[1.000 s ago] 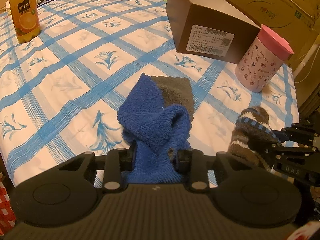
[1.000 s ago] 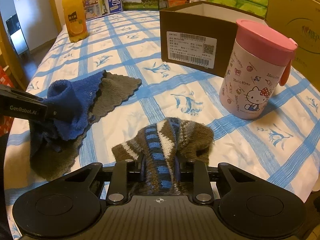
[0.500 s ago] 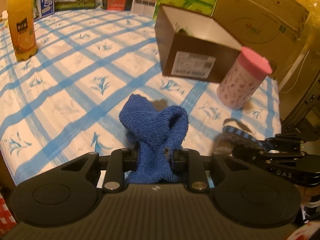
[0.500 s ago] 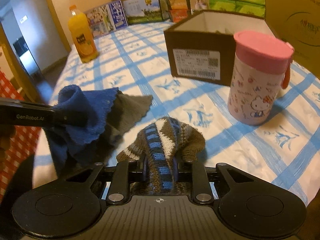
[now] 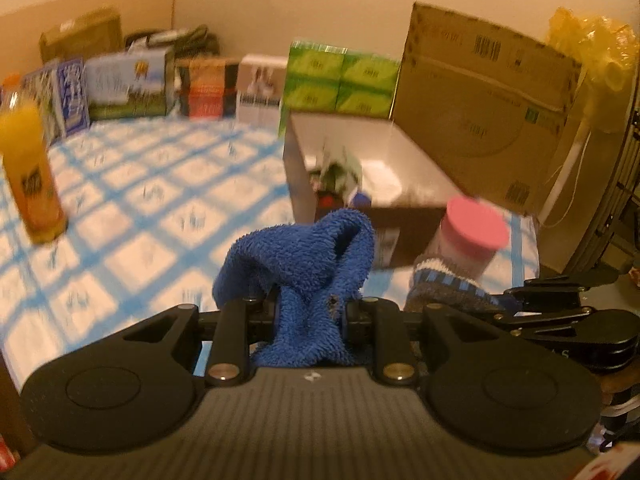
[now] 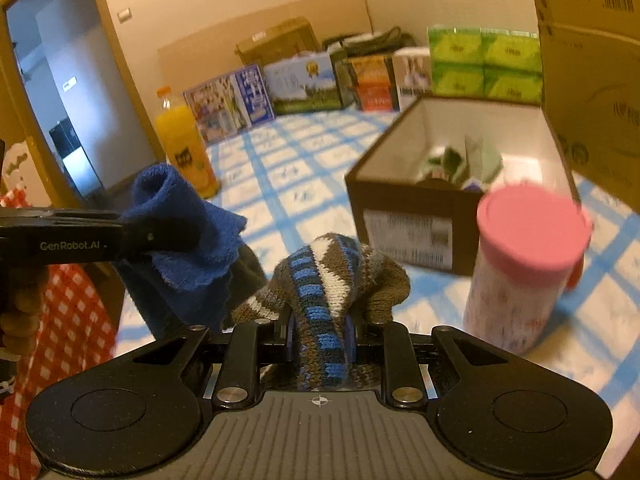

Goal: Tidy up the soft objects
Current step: 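Carry the blue towel and knit sock over the open box with both grippers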

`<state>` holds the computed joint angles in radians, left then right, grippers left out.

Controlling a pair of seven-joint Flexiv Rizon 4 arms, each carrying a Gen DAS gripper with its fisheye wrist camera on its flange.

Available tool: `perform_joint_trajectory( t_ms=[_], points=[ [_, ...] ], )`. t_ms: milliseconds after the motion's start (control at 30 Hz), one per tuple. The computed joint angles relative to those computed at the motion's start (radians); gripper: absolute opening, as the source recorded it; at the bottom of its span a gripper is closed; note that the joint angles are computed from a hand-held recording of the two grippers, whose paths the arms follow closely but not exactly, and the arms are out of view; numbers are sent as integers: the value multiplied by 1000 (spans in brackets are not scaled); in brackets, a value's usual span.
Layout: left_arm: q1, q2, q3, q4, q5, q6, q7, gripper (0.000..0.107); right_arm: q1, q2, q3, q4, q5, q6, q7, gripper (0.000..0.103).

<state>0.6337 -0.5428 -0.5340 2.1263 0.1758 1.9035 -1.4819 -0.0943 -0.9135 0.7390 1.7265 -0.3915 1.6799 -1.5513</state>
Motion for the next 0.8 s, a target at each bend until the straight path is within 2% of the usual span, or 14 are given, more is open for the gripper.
perform_joint_trajectory(
  t_ms=[133, 233, 467, 500, 633, 800],
  points=[
    [-16, -39, -12, -102, 1, -10, 36, 22, 42, -16, -29, -86, 4, -2, 10, 24],
    [-29, -85, -32, -198, -9, -31, 78, 22, 95, -23, -82, -167, 21, -5, 33, 24],
    [-74, -236, -114, -459, -80, -120, 215, 22, 314, -35, -362, -400, 126, -43, 205, 24],
    [-77, -265, -137, -502, -89, -143, 245, 22, 343, -42, -402, -433, 139, -59, 234, 24],
    [-143, -355, -146, -670, -161, -231, 333, 22, 427, -117, -534, -628, 163, -165, 337, 24],
    [-264, -484, -102, -947, -270, -389, 423, 22, 460, -278, -590, -960, 191, -370, 427, 24]
  ],
)
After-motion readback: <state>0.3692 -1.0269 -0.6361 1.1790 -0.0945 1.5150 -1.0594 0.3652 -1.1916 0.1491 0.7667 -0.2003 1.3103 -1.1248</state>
